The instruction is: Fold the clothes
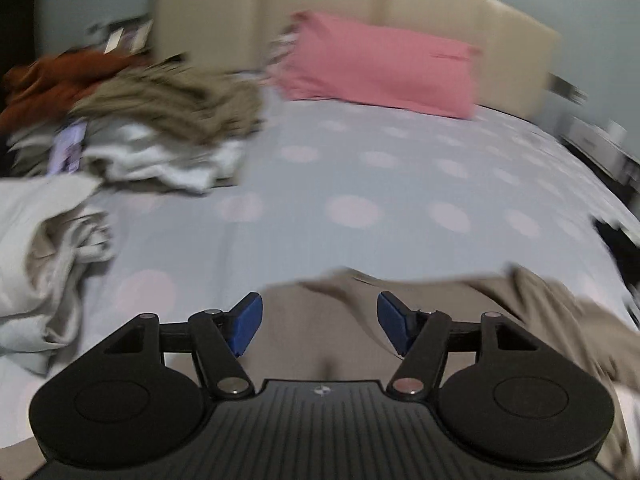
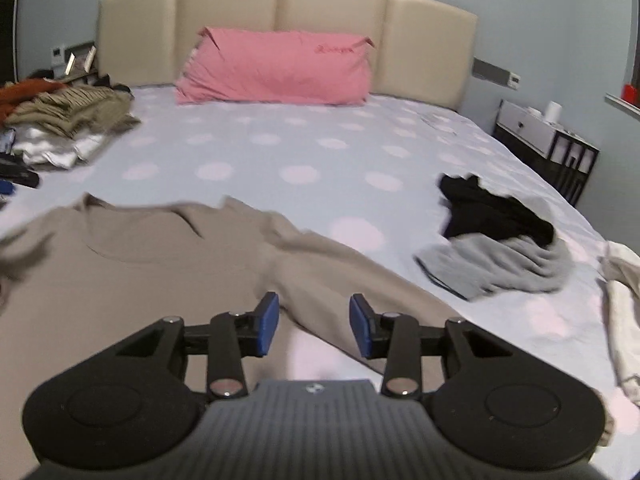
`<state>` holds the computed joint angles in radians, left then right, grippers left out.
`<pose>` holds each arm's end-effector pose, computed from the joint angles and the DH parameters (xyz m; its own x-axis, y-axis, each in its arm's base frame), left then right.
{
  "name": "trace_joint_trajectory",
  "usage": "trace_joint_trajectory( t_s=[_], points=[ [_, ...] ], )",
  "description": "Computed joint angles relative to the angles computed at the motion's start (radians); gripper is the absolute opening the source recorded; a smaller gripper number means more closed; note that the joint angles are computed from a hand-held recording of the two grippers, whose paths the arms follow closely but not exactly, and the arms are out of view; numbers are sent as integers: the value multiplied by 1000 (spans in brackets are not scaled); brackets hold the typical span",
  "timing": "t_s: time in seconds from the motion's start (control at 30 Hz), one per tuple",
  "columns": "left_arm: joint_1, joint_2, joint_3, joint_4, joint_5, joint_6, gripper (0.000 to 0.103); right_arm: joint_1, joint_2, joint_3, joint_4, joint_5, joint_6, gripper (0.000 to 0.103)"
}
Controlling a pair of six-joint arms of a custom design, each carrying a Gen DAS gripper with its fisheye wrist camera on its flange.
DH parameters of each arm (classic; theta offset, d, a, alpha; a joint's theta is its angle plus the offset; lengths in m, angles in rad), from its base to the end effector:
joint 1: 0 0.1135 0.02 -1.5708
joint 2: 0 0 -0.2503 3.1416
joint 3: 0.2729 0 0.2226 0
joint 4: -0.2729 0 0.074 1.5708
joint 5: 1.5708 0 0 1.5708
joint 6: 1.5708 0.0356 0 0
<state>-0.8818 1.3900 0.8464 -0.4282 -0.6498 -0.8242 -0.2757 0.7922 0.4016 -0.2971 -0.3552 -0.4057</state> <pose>0.1738 -0.1771 0.2157 -0.6485 -0.1319 -0.7497 -0.1153 0.9905 -0.0745 0.1460 -0.0284 0.1974 -0.5599 -0.2261 -0.7971 -0.2441 0.9644 -0.1021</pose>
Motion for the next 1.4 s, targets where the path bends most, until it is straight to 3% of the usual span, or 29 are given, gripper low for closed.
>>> trace_joint_trajectory(
  t_s=[0.2,0.3,0.43,0.5,0.57,0.73,0.8,0.83,0.93,1.1,1.17,1.2,1.27,1.4],
  points=[
    [-229,161,111,45,34,72,62,-326,57,4,-136,-212,-307,42],
    [-294,219,140,61,56,104,63,-501,141,41,-314,-322,-531,42],
    [-352,236,129,45,44,98,63,-652,275,65,-471,-363,-827,41],
    [-351,223,107,42,40,68,63,-632,326,65,-453,-355,-804,40],
    [-337,208,88,44,47,34,63,-545,354,60,-381,-370,-675,39],
    [-298,158,46,52,52,-4,63,-220,523,15,64,-352,-162,37],
    [-295,141,30,46,42,0,63,-133,603,2,245,-321,13,22],
    [-294,133,20,44,37,3,63,-116,632,9,287,-309,71,5],
    [-276,101,-26,48,36,-3,63,-128,687,61,275,-329,98,3],
    [-216,72,-86,100,57,6,63,-211,735,120,202,-374,16,6],
    [-196,61,-105,124,55,24,63,-250,751,172,127,-427,-43,25],
    [-185,53,-116,137,57,33,63,-270,762,200,86,-454,-73,29],
    [-161,36,-138,162,69,47,63,-301,768,245,58,-492,-93,33],
    [-127,29,-164,193,97,61,63,-253,867,404,163,-444,45,36]
  ],
)
